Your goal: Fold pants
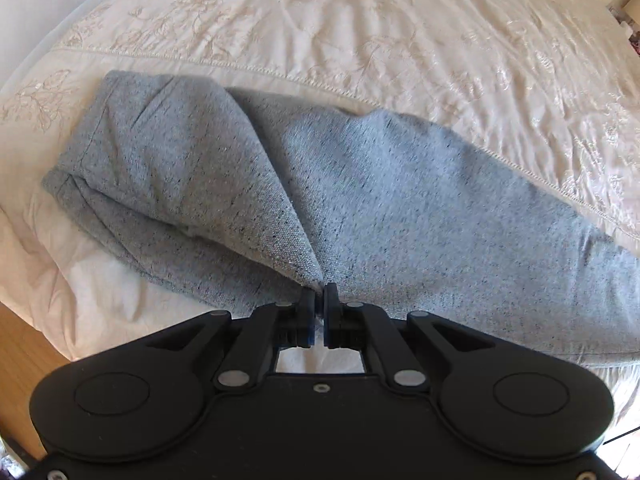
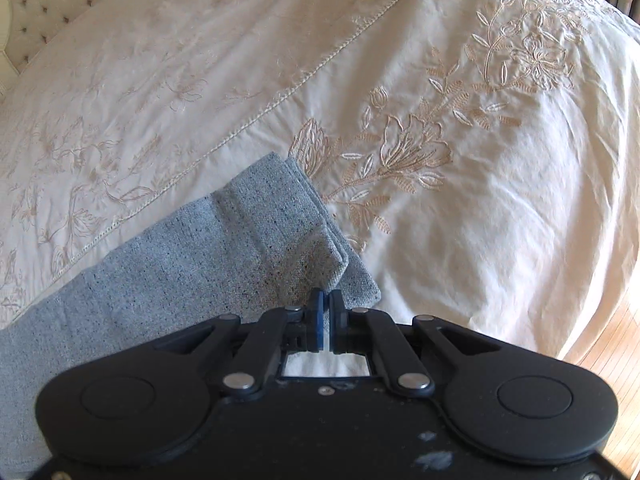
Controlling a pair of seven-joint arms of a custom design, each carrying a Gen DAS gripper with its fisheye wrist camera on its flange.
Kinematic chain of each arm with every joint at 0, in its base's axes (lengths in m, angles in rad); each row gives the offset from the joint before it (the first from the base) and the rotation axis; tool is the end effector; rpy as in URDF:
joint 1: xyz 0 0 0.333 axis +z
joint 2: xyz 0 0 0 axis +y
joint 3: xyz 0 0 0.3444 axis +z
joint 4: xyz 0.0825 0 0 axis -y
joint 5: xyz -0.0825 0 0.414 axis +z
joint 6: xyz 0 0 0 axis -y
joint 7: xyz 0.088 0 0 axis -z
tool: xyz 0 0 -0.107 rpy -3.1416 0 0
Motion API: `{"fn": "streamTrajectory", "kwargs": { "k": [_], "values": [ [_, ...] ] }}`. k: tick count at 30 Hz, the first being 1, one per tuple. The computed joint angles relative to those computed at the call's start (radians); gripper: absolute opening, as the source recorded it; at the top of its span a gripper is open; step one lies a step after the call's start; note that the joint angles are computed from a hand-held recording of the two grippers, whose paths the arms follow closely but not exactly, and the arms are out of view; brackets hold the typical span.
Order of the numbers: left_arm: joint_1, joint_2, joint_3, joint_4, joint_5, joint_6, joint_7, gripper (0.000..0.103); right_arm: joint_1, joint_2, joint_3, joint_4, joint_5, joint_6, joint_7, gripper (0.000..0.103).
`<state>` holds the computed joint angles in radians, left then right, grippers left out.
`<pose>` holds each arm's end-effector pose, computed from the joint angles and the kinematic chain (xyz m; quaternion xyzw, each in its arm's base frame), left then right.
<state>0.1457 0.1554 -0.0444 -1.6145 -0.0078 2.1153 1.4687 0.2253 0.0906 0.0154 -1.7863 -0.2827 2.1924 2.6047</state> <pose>0.6723 0.0701 0.5887 -0.7651 0.6205 -0.1265 0.1166 0.6339 0.1450 0.5494 -0.4289 0.8810 -0.1469 0.1354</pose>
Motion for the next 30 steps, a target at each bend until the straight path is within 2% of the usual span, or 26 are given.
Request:
{"fn": "streamTrajectory", "kwargs": {
  "k": [2, 6, 10, 12, 17, 21, 26, 30],
  "values": [
    [-0.008, 0.007, -0.001, 0.002, 0.030, -0.017, 0.001, 0.004, 0.000, 0.012, 0.001, 0.007, 0.011, -0.019, -0.011, 0.003],
    [-0.018, 0.053, 0.000, 0.021, 0.067, -0.102, -0.014, 0.004, -0.001, 0.018, -0.001, -0.011, 0.043, -0.050, 0.004, 0.003],
    [-0.024, 0.054, -0.002, 0.006, 0.086, -0.137, -0.018, 0.006, 0.007, 0.036, 0.001, 0.020, 0.014, -0.078, -0.034, 0.006],
    [-0.024, 0.034, -0.003, -0.016, 0.085, -0.148, -0.015, 0.016, 0.013, 0.049, 0.001, 0.047, -0.001, -0.118, -0.055, 0.011],
    [-0.023, -0.067, 0.001, -0.117, 0.098, -0.103, -0.032, 0.016, 0.025, 0.032, 0.003, 0.049, -0.016, -0.121, -0.054, 0.012],
    [-0.009, -0.105, 0.013, -0.124, 0.112, -0.082, -0.065, 0.017, 0.047, 0.017, 0.013, 0.058, -0.082, -0.119, -0.028, 0.012],
    [0.018, -0.053, 0.032, -0.049, 0.162, -0.059, -0.094, 0.017, 0.071, 0.007, 0.034, 0.072, -0.085, -0.069, -0.031, 0.015],
    [0.051, 0.002, 0.052, 0.016, 0.174, -0.037, -0.079, 0.017, 0.105, 0.045, 0.055, 0.126, -0.075, -0.044, -0.076, 0.016]
  ]
}}
